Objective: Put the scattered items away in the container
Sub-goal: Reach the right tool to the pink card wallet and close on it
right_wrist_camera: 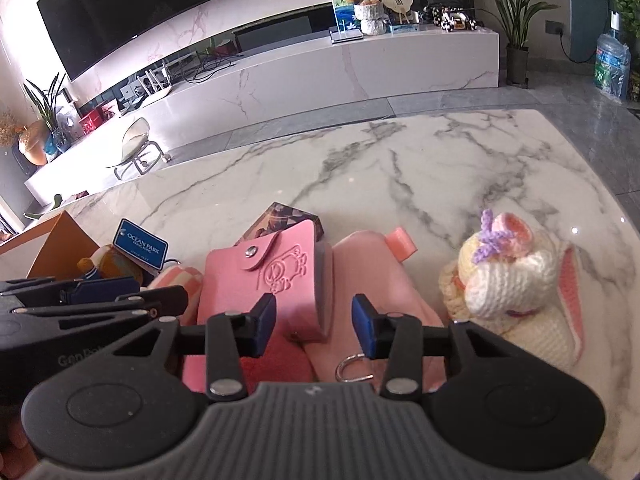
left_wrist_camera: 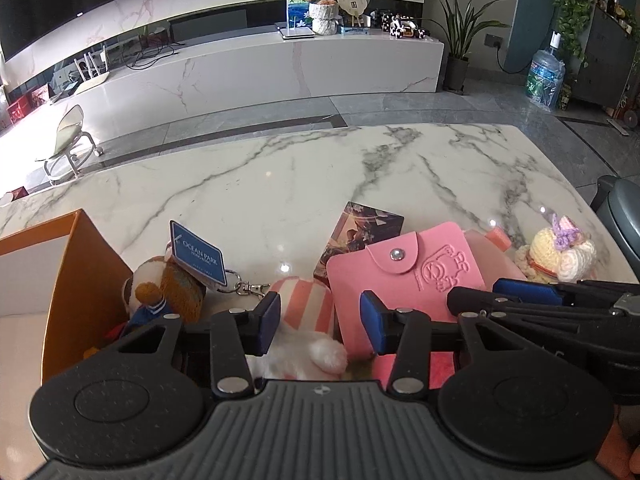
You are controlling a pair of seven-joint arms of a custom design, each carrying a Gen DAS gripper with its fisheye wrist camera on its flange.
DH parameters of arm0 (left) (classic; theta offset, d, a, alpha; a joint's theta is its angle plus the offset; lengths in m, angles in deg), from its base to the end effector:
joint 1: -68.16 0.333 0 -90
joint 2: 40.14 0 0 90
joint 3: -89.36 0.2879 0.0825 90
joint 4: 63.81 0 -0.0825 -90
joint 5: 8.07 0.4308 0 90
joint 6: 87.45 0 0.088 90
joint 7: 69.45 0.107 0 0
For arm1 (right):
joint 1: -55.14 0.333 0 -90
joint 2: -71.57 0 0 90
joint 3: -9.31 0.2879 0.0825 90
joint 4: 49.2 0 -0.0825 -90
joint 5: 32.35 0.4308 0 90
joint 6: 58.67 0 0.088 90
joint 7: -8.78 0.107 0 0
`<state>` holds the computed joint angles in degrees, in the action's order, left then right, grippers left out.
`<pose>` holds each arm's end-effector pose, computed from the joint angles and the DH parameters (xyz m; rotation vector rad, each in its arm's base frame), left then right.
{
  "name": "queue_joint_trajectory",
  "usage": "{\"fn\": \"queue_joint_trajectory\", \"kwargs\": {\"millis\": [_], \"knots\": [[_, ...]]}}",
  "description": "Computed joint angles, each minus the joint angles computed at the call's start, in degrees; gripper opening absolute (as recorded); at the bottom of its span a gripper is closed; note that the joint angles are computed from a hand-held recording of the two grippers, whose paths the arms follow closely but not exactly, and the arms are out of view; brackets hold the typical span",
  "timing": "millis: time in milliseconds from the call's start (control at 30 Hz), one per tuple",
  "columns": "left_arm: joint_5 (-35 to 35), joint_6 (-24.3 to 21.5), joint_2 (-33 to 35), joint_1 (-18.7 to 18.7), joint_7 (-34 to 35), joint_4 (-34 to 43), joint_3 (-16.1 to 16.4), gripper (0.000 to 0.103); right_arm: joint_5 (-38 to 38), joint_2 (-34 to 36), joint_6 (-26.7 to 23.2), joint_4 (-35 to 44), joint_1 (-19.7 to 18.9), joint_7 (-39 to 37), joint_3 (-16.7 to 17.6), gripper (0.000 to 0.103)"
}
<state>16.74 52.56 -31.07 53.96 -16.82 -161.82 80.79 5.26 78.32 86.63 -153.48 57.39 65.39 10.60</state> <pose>0.6429 -0.2632 0.5159 -1.8461 1.8237 -0.6204 0.6788 0.0345 0.4905 -1.8556 1.5018 -0.2927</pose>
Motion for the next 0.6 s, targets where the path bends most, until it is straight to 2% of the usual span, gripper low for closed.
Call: {"fn": "queue_joint_trajectory", "kwargs": {"millis": [133, 233, 333, 400, 500, 600], "knots": [[-2.7, -1.6, 3.6, 0.3, 3.5, 4.5, 0.2, 0.052, 3.7, 2.8, -3.9, 3.4, -1.1, -1.0, 0.5, 0.047], [-2.7, -2.6, 5.0, -0.1, 4.2, 6.1, 0.9, 0.052, 4.4, 3.7, -5.1, 4.5, -1.5, -1.7, 1.0, 0.047], [-2.4, -2.8, 5.1, -0.5, 4.3, 6.1, 1.3, 0.055, 5.0, 4.0, -5.4, 4.9, -1.8, -2.6, 1.3, 0.042], [-1.7, -2.9, 5.1, -0.7, 4.2, 6.0, 1.6, 0.056, 6.0, 3.9, -5.7, 4.8, -2.0, -2.5, 1.4, 0.033], [-1.5, -3.1, 5.0, -0.9, 3.9, 5.9, 1.6, 0.056, 7.3, 2.9, -4.9, 3.8, -2.1, -3.7, 1.4, 0.026], [-1.9, -3.1, 4.5, -0.8, 4.1, 5.7, 1.4, 0.056, 8.8, 1.4, -4.6, 2.7, -2.1, -6.1, 1.2, 0.022]]}}
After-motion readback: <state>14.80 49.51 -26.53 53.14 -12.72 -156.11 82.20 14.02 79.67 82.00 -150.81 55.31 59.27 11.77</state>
